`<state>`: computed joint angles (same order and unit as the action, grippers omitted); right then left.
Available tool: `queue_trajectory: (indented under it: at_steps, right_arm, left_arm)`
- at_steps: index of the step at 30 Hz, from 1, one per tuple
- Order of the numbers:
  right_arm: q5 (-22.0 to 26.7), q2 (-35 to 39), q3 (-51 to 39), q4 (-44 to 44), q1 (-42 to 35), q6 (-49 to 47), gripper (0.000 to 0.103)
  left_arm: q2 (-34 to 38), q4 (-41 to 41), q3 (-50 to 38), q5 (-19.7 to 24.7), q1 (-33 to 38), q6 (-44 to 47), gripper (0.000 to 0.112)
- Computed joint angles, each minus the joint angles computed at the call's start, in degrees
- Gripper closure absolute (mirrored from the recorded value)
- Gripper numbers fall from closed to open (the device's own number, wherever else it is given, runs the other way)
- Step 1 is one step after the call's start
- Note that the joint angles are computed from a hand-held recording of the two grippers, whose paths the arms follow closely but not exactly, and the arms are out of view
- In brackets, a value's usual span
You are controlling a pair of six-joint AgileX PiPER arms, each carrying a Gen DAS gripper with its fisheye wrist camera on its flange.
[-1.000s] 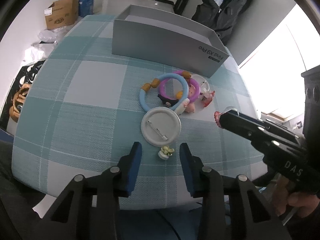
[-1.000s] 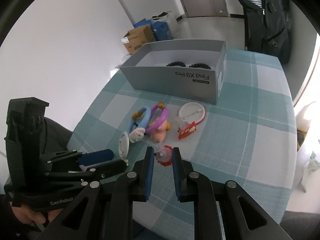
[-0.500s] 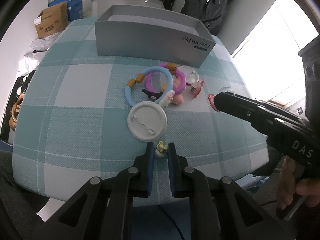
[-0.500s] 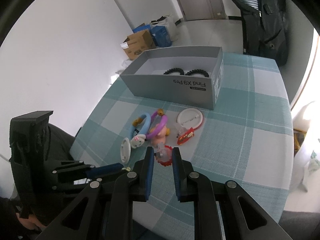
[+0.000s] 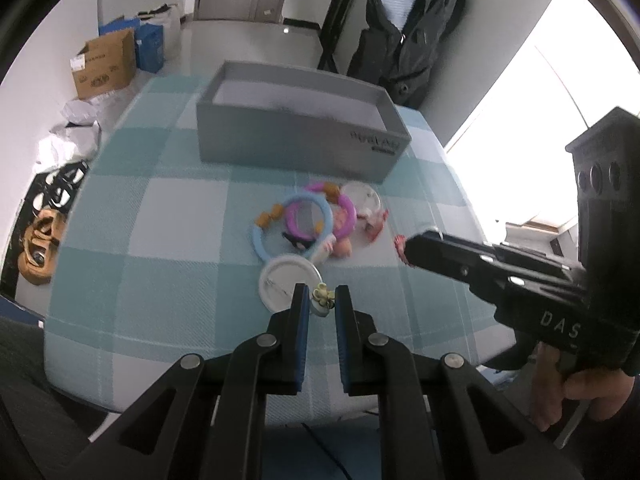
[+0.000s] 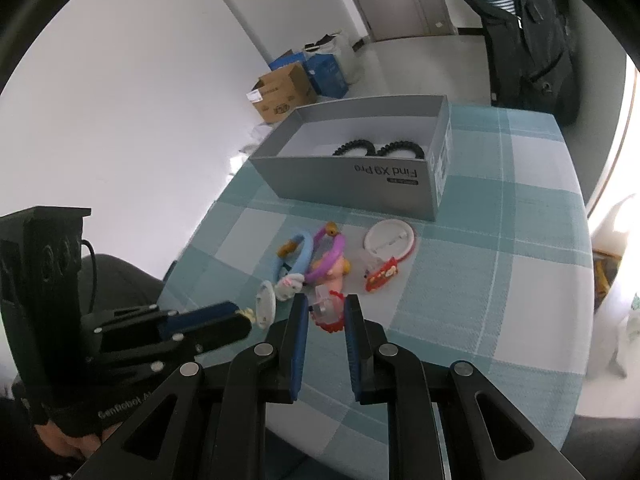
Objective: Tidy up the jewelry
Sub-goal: 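Carry both charms over the gray box with both grippers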
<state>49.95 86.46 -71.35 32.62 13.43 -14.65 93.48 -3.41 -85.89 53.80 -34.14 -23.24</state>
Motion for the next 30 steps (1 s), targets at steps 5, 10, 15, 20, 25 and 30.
queue_trajectory:
  at_steps: [5,10,15,20,25,30]
  right_arm:
    - [0.95,0.72,-1.42,2.21,-1.25,-0.31,0.086]
    - [2.15,1.89,-4.54,6.27,-2.75,-1.25,0.086]
    - [3.67,4.98,-10.26,8.08,-3.92,-0.38,0.086]
    - [7.22,10.43,-20.94,7.3,-4.5,2.37,0.086]
    - [11.41,16.49,-33.23,4.67,-4.45,5.2,0.086]
    - [16.6,25.03,-48.77,1.25,-4.11,7.98,0.086]
  left_arm:
    - [1.59,0.3,-4.28,1.18,1.64,0.72,0.104]
    - [4.13,0.01,-10.12,2.8,3.79,1.92,0.104]
    - [7.04,-2.01,-15.27,4.44,6.14,5.03,0.104]
    - [11.79,-4.57,-23.85,7.31,8.94,8.58,0.104]
    - [17.97,-6.33,-35.11,11.76,10.6,12.21,0.104]
    - [23.71,-8.6,-43.43,15.78,11.99,13.89,0.104]
